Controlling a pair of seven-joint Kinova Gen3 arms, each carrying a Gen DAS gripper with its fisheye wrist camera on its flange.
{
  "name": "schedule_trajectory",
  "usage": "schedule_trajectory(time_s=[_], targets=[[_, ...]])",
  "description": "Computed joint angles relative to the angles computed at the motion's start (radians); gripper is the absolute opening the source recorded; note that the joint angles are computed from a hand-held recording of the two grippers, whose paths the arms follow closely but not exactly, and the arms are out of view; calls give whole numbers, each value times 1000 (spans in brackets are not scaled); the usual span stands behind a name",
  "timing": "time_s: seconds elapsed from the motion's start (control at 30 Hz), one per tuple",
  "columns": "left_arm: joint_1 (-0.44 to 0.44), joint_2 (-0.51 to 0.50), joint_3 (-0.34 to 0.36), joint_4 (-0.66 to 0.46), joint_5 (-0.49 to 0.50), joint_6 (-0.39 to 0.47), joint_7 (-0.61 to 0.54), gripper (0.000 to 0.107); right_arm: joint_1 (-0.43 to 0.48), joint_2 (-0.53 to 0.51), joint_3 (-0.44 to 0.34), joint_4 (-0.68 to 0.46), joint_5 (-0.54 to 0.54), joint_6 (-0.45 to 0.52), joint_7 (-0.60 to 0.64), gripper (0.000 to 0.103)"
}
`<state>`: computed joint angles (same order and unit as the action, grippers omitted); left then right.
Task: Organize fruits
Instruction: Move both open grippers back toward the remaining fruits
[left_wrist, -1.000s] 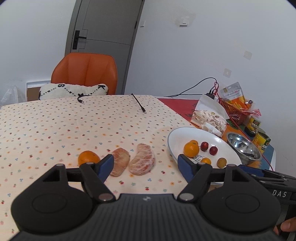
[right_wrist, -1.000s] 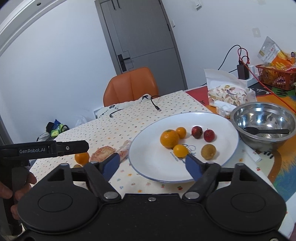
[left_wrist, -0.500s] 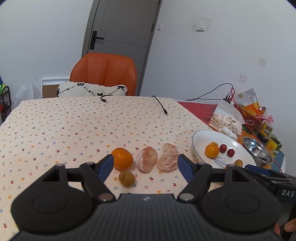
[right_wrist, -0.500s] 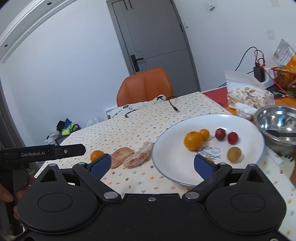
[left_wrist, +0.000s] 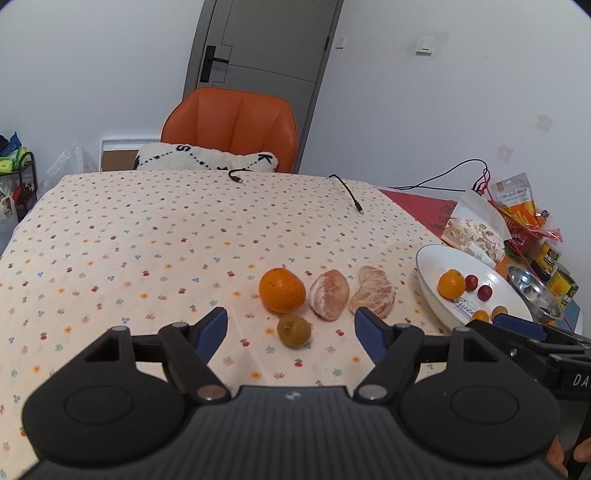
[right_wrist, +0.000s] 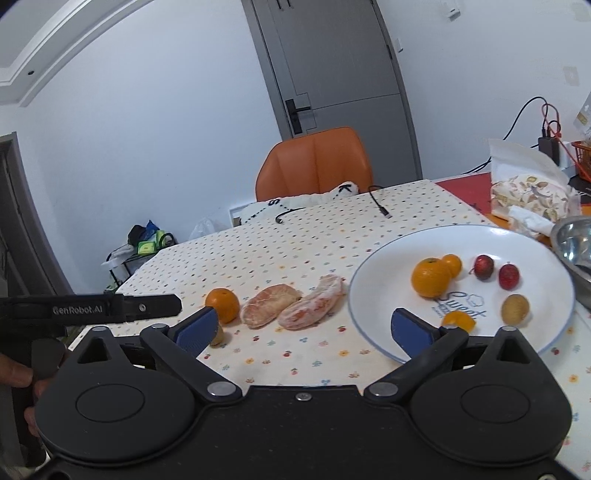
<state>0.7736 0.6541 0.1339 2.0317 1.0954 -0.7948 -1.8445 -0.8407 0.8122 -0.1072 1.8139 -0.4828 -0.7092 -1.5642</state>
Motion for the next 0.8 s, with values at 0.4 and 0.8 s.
schedule_trajectory(time_s=[0.4, 0.8], targets=[[-16, 25, -14, 12, -47, 22, 59, 74, -33, 25, 26, -81, -54, 93, 61, 103], [-37, 59, -37, -10, -141, 55, 123, 63, -46, 51, 55, -150, -54, 178, 54, 95]])
